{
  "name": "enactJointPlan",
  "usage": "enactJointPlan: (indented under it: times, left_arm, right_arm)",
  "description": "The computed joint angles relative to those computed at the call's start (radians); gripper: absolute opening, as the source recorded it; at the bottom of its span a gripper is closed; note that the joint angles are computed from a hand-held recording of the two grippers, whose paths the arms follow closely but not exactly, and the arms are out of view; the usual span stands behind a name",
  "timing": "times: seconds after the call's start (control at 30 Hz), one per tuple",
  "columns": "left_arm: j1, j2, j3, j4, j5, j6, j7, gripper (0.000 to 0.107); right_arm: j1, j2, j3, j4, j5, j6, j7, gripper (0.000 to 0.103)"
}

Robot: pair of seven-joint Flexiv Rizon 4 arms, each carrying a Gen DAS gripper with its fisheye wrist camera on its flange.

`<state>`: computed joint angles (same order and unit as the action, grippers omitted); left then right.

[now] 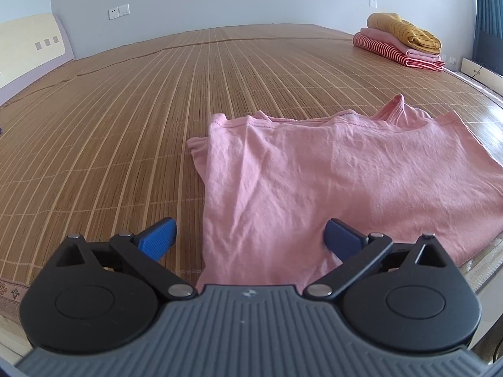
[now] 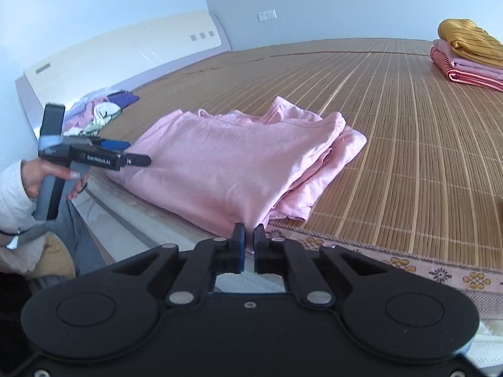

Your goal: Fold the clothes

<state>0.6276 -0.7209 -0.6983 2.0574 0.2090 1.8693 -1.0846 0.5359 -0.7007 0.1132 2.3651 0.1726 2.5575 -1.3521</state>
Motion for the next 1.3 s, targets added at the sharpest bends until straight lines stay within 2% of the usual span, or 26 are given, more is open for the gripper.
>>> enactJointPlan:
  times: [0.07, 0.1, 0.17, 0.23, 0.33, 0.43, 0.5, 0.6, 0.7, 0.83, 1.0, 1.07, 1.13, 1.3]
  left_arm:
    - [-0.005, 0.001, 0.005, -0.001, 0.000, 0.002, 0.000, 0.103]
    - [-0.009, 0.002, 0.009, -0.002, 0.001, 0.003, 0.001, 0.103]
    - [-0.012, 0.002, 0.013, -0.004, 0.002, 0.005, 0.001, 0.103]
    - [-0.013, 0.002, 0.013, -0.004, 0.001, 0.005, -0.002, 0.103]
    - [-0.014, 0.004, 0.016, -0.004, 0.000, 0.003, -0.005, 0.103]
    - [-0.018, 0.005, 0.020, -0.005, -0.002, 0.004, -0.006, 0.103]
    - [-0.025, 0.008, 0.027, -0.005, -0.003, 0.008, -0.009, 0.103]
    - [-0.030, 0.010, 0.034, -0.007, 0.002, 0.011, -0.009, 0.103]
    - [-0.024, 0.007, 0.027, -0.010, 0.005, 0.003, -0.006, 0.103]
    - [-0.017, 0.005, 0.018, -0.010, 0.001, -0.006, 0.001, 0.103]
    - [-0.019, 0.007, 0.018, -0.009, -0.007, -0.007, 0.008, 0.103]
    - [-0.019, 0.008, 0.018, -0.009, -0.009, -0.008, 0.009, 0.103]
    - [-0.017, 0.009, 0.016, -0.010, -0.011, -0.012, 0.012, 0.103]
    - [-0.021, 0.012, 0.019, -0.008, -0.017, -0.010, 0.015, 0.103]
  right_arm:
    - [-0.026, 0.009, 0.012, 0.022, -0.045, -0.003, 0.008, 0.006]
    - [-0.014, 0.025, 0.003, 0.032, -0.034, -0.023, -0.005, 0.006]
    - [0.053, 0.065, -0.036, 0.049, 0.047, -0.078, -0.057, 0.006]
    - [0.148, 0.092, -0.083, 0.046, 0.200, -0.116, -0.100, 0.007]
    - [0.226, 0.097, -0.104, 0.024, 0.340, -0.078, -0.138, 0.009]
    - [0.239, 0.060, -0.077, -0.041, 0.351, 0.013, -0.168, 0.013]
    - [0.264, 0.032, -0.086, -0.121, 0.346, 0.006, -0.223, 0.013]
    - [0.301, 0.008, -0.117, -0.219, 0.352, -0.101, -0.317, 0.014]
    - [0.373, 0.004, -0.183, -0.256, 0.435, -0.245, -0.432, 0.014]
    - [0.284, -0.003, -0.089, -0.175, 0.398, -0.134, -0.324, 0.014]
    - [0.235, -0.001, -0.043, -0.080, 0.381, -0.034, -0.258, 0.012]
    - [0.271, 0.022, -0.068, -0.078, 0.443, -0.069, -0.272, 0.013]
    - [0.353, 0.050, -0.133, -0.102, 0.561, -0.135, -0.357, 0.016]
    - [0.303, 0.027, -0.072, -0.122, 0.478, -0.018, -0.326, 0.023]
